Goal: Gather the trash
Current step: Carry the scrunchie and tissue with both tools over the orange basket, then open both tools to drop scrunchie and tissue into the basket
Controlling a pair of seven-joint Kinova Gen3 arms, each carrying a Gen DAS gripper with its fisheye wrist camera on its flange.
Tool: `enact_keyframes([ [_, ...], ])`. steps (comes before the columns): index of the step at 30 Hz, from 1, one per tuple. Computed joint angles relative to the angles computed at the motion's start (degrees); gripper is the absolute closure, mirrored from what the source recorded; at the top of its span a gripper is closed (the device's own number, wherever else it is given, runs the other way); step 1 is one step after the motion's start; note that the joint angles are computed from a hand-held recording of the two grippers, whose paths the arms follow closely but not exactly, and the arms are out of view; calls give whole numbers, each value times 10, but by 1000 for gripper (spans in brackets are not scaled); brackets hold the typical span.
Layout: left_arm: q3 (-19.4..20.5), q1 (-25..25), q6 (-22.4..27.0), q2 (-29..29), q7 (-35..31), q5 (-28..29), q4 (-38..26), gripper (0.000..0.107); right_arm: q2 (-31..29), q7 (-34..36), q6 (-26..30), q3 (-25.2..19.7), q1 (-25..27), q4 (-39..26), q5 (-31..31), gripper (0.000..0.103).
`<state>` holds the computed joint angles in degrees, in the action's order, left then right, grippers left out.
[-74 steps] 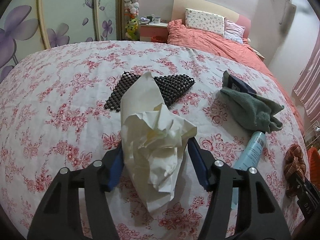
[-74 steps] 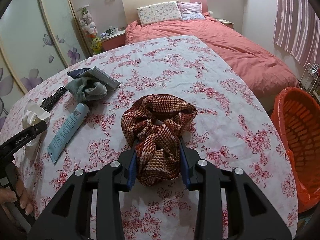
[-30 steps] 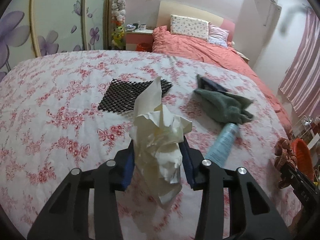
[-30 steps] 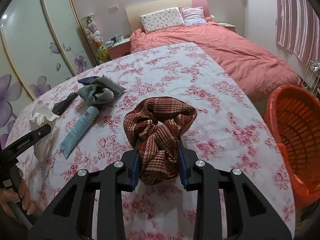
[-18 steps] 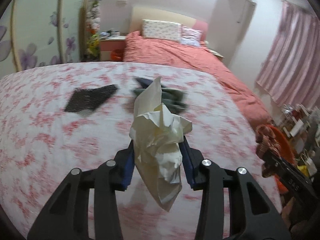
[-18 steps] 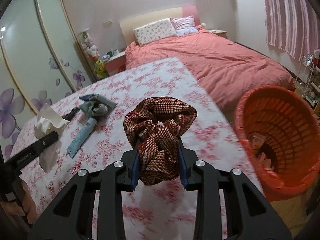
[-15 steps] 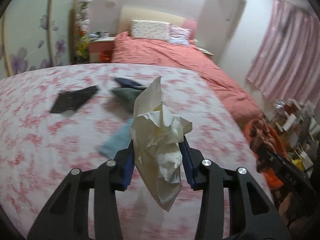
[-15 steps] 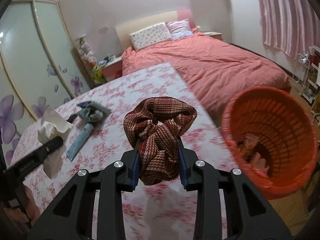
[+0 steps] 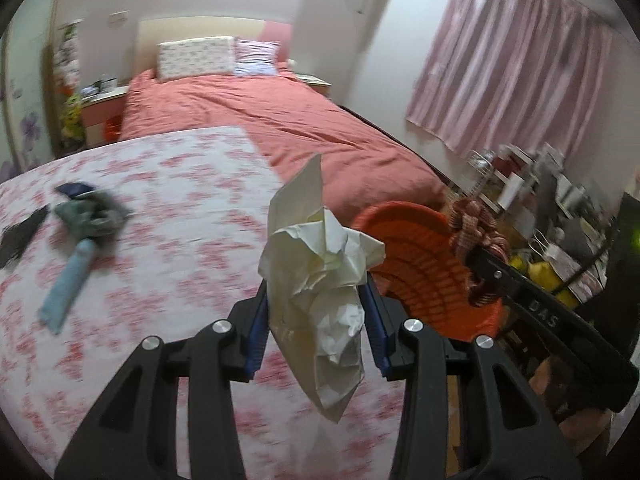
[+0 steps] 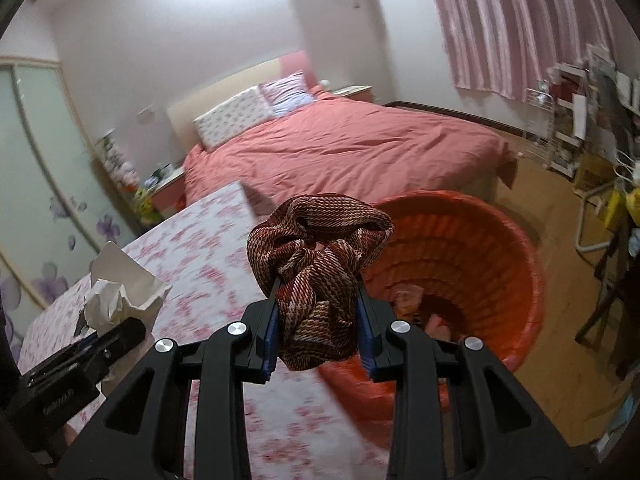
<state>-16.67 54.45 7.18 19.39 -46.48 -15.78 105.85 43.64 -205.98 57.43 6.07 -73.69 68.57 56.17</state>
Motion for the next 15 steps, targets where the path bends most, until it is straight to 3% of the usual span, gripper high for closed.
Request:
enact_keyframes([
  [9,156,-101,45,76,-87,37,-119,65,-33,-99,-27,2,17,86,28,71],
  [11,179,-114,62,99,-110,47,-153,64,-42,-127,-41,2,22,112,40,69],
  [15,203,-127,98,143,-142,67,-215,52,-60,-172,-53,-13,40,155,64,60],
])
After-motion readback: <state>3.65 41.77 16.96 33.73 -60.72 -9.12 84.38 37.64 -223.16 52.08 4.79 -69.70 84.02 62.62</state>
